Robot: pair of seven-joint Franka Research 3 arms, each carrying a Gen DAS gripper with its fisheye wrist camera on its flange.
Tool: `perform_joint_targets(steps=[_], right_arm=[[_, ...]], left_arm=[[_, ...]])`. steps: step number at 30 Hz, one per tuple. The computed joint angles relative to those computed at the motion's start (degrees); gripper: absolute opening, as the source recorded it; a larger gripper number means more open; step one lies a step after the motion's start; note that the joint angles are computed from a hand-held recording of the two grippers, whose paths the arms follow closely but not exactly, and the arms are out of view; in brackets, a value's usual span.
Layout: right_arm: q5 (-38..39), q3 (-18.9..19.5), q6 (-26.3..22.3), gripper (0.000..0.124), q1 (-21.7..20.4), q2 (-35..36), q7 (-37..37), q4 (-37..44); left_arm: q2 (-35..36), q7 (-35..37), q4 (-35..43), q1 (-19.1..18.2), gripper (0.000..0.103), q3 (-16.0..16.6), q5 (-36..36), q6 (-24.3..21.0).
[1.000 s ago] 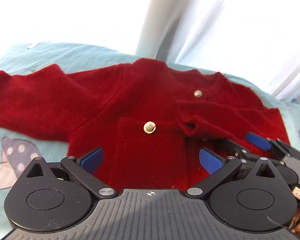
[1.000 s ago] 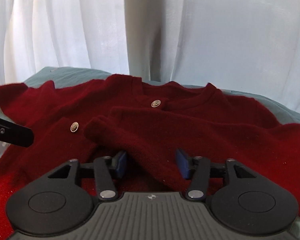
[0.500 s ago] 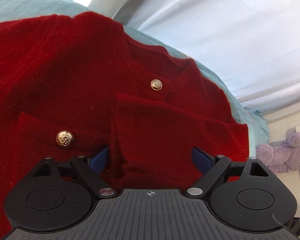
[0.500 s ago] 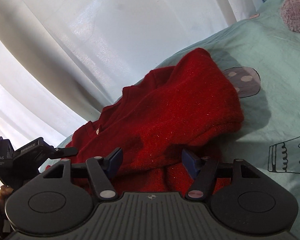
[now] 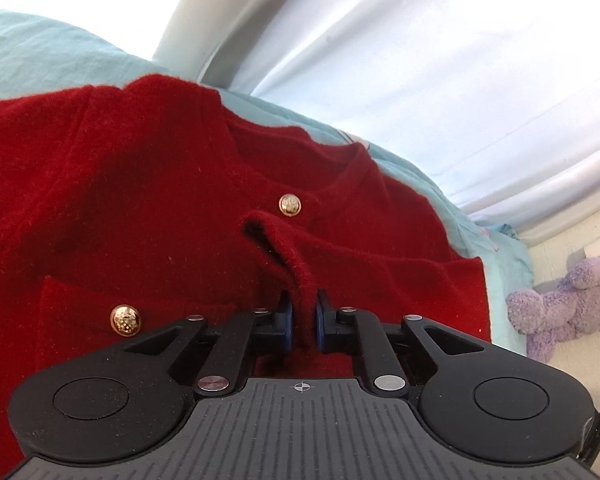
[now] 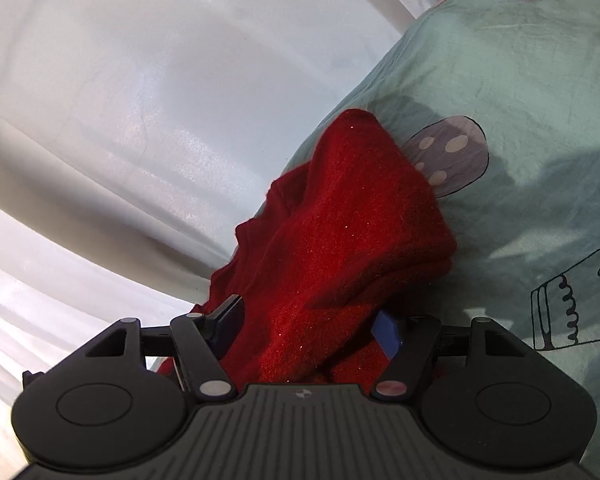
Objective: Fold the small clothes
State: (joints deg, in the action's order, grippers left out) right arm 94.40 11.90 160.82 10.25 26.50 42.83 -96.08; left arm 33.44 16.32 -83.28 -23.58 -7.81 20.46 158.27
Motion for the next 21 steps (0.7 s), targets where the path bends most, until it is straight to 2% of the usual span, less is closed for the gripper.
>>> perform_joint_targets(steps=[2,4,7,10,11,14,16,18,19,20,21], right_arm=[[-1.54,-0.21,0.16,0.048,0.08,0.19,1.73,0.12],[-1.95,-0.10,0.59,0.046,0.08,-0.11,1.17,0.04],[-1.59,0.15,0.44,0.047,-0.05,-0.39,-0.58,0.29],[-2.05,0.22,-0.66,0.052,-0.30,0.24,0.49,1.08],[-2.72,0.23,-0.97,0.054,-0.28,0.75,1.73,1.53],[-5.06,0.48,0.40,0.058,0.22,2.60,5.03,3.45],[-4.91,1.15,1.00,0.056,-0.13,3.60,5.46,4.52],[-8.00,0.99,0.98,0.037,0.01,4.46,8.77,5.27],[-11.23,0.54,1.23,0.030,0.46,4.80,11.37,5.61],[-14.47,0.16,1.70,0.020,0.87,5.08,13.44,5.86],[-17.25,-0.06,2.13,0.019,1.14,5.20,15.05,5.97]], left_arm=[[-2.90,-3.35,-2.46,-1.82,0.012,2.89,3.10,1.17],[-6.28,-6.90,-5.31,-3.66,0.012,5.65,7.92,1.44],[-11.04,-11.43,-8.67,-5.82,0.013,7.97,16.16,-3.89],[-12.70,-11.84,-10.19,-5.50,0.016,6.99,19.53,-10.66],[-12.45,-10.89,-10.19,-4.59,0.023,5.89,18.60,-12.32],[-11.12,-10.46,-11.16,-1.40,0.038,2.92,16.47,-11.64],[-10.07,-10.80,-11.99,0.29,0.038,1.52,14.74,-9.74],[-9.17,-11.74,-11.74,0.47,0.032,1.47,14.59,-10.09],[-9.02,-12.15,-11.40,0.27,0.018,1.68,14.98,-11.02],[-8.85,-11.96,-10.88,0.36,0.009,1.56,14.84,-11.96],[-8.89,-11.95,-10.71,0.58,0.004,1.51,14.78,-12.11]])
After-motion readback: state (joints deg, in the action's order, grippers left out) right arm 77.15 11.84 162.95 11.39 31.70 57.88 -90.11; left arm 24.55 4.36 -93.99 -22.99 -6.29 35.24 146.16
